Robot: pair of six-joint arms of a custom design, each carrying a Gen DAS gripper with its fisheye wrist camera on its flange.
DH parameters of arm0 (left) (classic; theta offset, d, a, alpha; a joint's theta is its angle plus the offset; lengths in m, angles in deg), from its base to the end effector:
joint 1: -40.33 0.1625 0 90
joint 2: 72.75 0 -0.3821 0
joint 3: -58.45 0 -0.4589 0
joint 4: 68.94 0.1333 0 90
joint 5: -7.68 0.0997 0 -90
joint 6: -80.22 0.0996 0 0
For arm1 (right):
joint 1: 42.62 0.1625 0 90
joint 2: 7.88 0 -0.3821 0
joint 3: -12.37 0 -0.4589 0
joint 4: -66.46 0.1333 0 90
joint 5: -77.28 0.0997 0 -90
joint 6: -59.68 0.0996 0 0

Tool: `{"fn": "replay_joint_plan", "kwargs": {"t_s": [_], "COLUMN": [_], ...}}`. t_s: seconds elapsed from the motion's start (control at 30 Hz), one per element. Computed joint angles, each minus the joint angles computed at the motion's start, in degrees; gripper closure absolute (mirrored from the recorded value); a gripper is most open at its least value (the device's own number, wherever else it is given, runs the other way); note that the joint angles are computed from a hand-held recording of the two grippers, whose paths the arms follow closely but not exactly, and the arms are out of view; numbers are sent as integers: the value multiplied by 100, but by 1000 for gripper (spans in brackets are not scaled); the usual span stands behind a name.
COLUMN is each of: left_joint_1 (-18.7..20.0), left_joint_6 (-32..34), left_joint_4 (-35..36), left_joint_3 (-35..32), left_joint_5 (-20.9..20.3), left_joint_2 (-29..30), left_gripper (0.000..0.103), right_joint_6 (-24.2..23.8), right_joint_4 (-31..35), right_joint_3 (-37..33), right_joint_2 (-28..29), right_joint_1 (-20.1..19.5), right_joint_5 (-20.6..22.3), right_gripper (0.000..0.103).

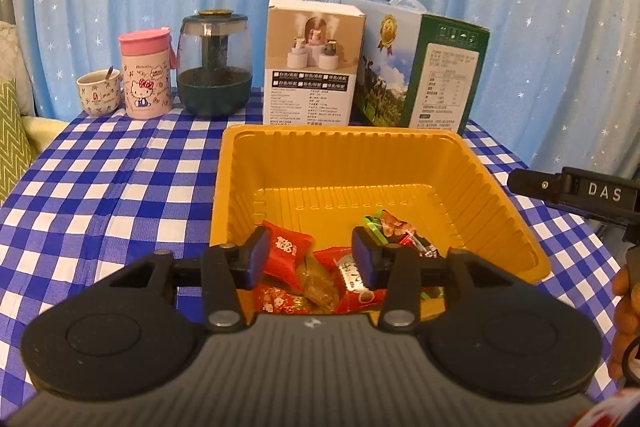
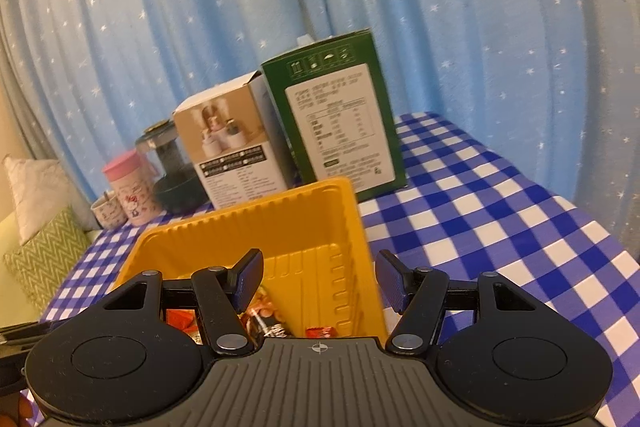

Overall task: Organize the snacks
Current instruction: 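Lower both held candies into the orange tray and open both grippers, then move both tools back over the last snacks on the table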

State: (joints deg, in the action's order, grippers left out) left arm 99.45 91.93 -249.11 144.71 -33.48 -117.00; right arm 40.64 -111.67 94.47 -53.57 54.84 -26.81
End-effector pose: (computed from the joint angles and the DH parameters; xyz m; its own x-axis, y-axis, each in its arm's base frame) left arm -0.1959 -0.7334 0.1526 -0.7655 -0.0244 -0.6430 0.5083 0.5897 -0.6276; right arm 0.2086 -0.7531 0.1820 -0.9063 -0.1403 0.3987 -0.3979 0.6014 -0.6928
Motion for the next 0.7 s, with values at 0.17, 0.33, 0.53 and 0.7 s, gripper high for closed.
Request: {"fn": "replay_joint_plan", "kwargs": {"t_s": [0.17,0.33,0.53,0.7], "left_joint_1": [-103,-286,-561,-875], "left_joint_6": [42,-82,-476,-985], "left_joint_4": [-93,-155,-63,-25], "left_joint_3": [143,509,1110,1735], "left_joint_5": [-14,26,98,280], "left_joint_2": [-46,-215,-557,-901], "left_gripper": [54,51,49,46], "right_joint_6": [-10,88,137,96], "right_joint_4": [-257,-319,-431,-532], "right_joint_3": [279,746,1452,2139], "right_joint_2": [-203,-570,-1110,-1626], "right_joint_1": [-3,19,85,117], "right_joint_5": [-18,-96,-193,-198], "right_gripper": [41,41,41,41]}}
